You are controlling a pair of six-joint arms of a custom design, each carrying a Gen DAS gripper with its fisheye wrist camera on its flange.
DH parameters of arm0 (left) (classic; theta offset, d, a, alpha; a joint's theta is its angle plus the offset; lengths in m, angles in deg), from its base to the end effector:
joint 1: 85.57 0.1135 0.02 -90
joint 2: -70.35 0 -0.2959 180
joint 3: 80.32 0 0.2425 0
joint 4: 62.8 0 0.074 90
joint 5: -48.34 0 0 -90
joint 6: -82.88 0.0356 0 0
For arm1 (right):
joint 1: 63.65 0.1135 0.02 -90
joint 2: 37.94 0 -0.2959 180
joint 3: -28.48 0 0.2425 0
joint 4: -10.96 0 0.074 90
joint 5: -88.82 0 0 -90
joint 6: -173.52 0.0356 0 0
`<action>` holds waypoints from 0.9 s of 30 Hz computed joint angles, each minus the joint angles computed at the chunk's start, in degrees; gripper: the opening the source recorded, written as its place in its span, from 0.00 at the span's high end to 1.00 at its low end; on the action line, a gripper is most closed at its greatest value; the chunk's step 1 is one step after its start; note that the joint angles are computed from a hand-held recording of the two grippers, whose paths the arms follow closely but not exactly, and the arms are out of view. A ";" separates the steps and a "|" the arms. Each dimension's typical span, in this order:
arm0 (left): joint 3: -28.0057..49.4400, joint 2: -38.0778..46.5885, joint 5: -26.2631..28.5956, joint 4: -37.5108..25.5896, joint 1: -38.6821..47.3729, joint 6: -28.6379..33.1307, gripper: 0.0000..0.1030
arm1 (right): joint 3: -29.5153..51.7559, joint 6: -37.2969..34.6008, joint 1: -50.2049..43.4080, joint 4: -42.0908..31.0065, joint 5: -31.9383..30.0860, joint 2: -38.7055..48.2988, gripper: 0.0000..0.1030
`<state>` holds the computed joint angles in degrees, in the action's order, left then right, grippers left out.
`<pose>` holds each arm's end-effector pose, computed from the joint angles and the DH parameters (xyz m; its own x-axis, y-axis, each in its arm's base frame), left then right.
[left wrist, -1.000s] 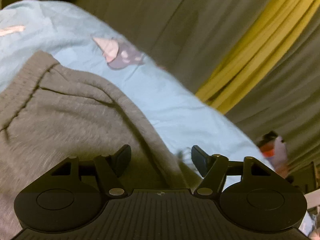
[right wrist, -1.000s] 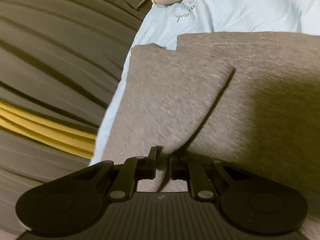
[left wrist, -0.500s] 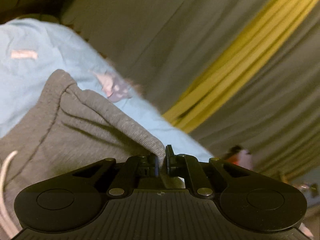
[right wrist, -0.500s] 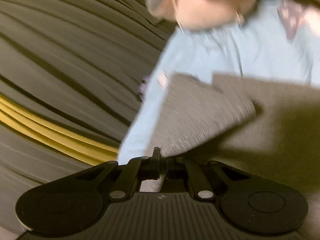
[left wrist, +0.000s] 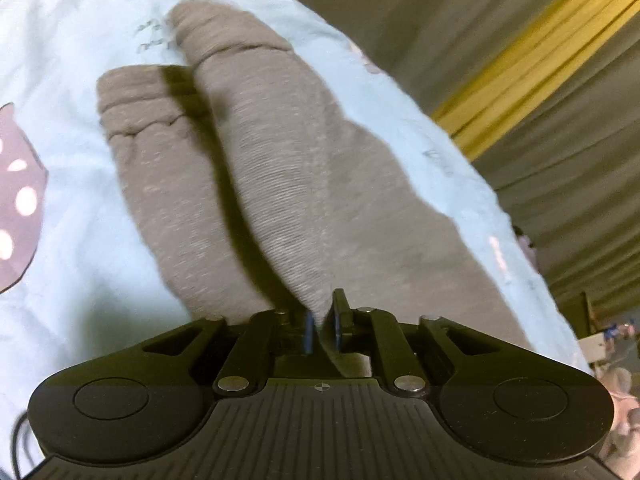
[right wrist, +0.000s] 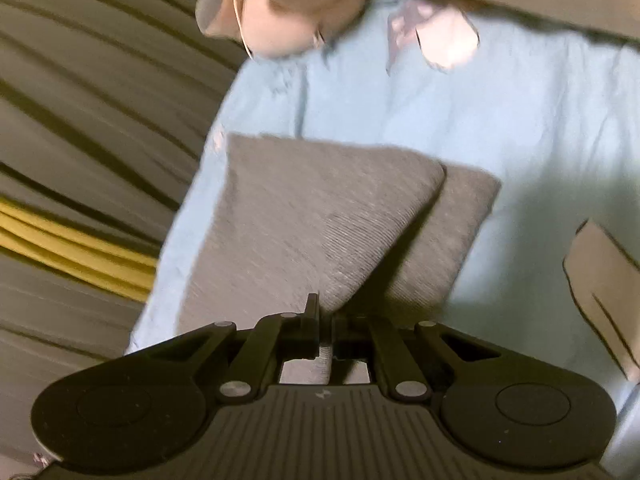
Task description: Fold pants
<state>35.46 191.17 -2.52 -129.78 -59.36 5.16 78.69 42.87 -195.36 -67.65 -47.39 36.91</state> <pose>0.4087 0.1762 0.2497 -0.8695 -0.2442 -0.4293 0.0176 0.8534 -0.5210 -0.0743 -0.1220 0.2020 0.2266 0.9317 -0.2838 0.7303 0.0303 0.6824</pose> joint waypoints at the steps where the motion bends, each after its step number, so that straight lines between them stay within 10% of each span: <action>1: -0.46 -0.33 -0.20 1.24 -0.02 -0.90 0.80 | -0.04 -0.01 0.08 0.17 -0.48 0.76 0.90; 4: -2.29 -2.16 0.72 5.63 -0.09 -4.77 0.39 | -0.17 -0.48 0.49 0.42 -2.04 3.12 0.76; 6: -2.06 -1.62 -0.88 9.48 -0.95 -10.24 0.35 | -0.83 1.32 1.76 2.07 -3.36 4.39 0.71; 9: 2.67 1.92 -0.03 6.90 -1.69 -16.10 0.38 | -0.95 2.39 2.18 2.00 -4.07 4.83 0.73; 12: 7.03 4.66 -2.66 3.64 -2.28 -16.54 0.87 | -1.70 8.29 5.58 5.93 -2.01 -1.13 0.95; 19: 0.89 -0.76 2.13 8.57 2.76 -9.21 0.88 | 2.85 -8.50 -4.90 -6.05 -5.07 -6.05 0.96; 27: -1.20 0.46 -6.03 8.05 2.34 -7.14 0.70 | -3.13 -3.47 -1.30 4.82 3.17 -11.69 0.84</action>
<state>34.26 191.64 -8.55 -121.73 -57.01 -1.98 75.56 39.41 -196.66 -62.84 -44.22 25.22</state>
